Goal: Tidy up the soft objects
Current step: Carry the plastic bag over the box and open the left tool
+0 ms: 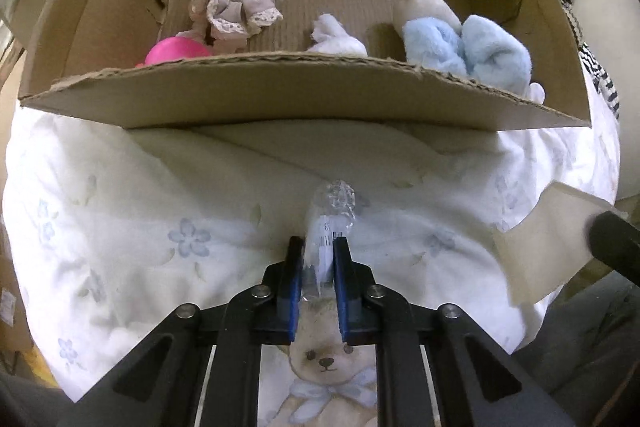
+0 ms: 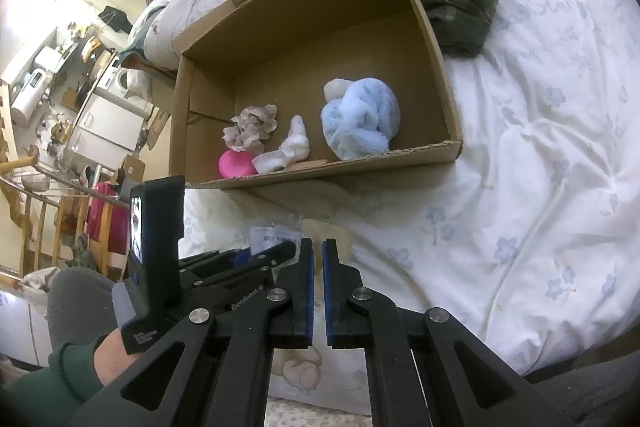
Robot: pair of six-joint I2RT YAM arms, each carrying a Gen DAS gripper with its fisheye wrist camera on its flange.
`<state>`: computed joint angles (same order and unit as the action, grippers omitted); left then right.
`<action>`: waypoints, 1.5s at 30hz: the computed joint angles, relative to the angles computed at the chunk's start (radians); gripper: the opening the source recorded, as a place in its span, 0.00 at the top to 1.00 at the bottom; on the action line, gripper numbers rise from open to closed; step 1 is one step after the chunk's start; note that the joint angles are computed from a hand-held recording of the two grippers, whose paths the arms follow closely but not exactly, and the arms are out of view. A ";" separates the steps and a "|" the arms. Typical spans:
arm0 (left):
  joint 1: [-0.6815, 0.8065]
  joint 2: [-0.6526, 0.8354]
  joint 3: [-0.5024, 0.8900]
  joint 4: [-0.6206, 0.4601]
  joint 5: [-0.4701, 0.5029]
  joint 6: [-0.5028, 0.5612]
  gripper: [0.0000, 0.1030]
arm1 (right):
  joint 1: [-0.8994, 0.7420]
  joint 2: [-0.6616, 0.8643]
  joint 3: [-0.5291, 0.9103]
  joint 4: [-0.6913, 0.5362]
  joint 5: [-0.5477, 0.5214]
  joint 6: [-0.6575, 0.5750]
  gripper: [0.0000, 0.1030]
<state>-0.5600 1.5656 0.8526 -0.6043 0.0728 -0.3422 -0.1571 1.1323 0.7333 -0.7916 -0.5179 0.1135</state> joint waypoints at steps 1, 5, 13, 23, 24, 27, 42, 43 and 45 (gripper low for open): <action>-0.009 -0.013 -0.006 -0.002 -0.015 0.004 0.88 | 0.006 0.002 -0.001 0.002 0.005 0.001 0.94; -0.008 -0.117 -0.036 -0.040 -0.055 0.006 0.88 | 0.025 0.011 0.003 0.008 0.017 0.008 0.94; 0.021 -0.421 -0.017 -0.204 -0.147 0.019 0.88 | 0.040 -0.027 0.031 -0.017 -0.038 0.021 0.94; 0.093 -0.498 0.160 -0.330 -0.153 0.122 0.88 | -0.056 -0.085 0.085 -0.091 -0.118 -0.031 0.94; 0.107 -0.491 0.169 -0.321 -0.142 0.133 0.88 | -0.070 -0.086 0.095 -0.096 -0.125 -0.031 0.94; 0.157 -0.471 0.185 -0.290 -0.091 0.154 0.88 | -0.084 -0.076 0.134 -0.091 -0.130 -0.014 0.94; 0.233 -0.179 0.341 -0.154 -0.032 0.192 0.88 | 0.007 0.196 0.362 0.030 -0.015 0.020 0.94; 0.229 -0.159 0.341 -0.142 -0.040 0.190 0.88 | 0.010 0.211 0.359 0.047 -0.010 0.027 0.94; 0.225 -0.135 0.333 -0.123 -0.042 0.189 0.88 | 0.018 0.234 0.349 0.072 0.003 0.034 0.94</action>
<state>-0.3350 1.4303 1.1856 -0.7269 0.0305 -0.1535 -0.1396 1.3667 1.0822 -0.7193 -0.5149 0.1474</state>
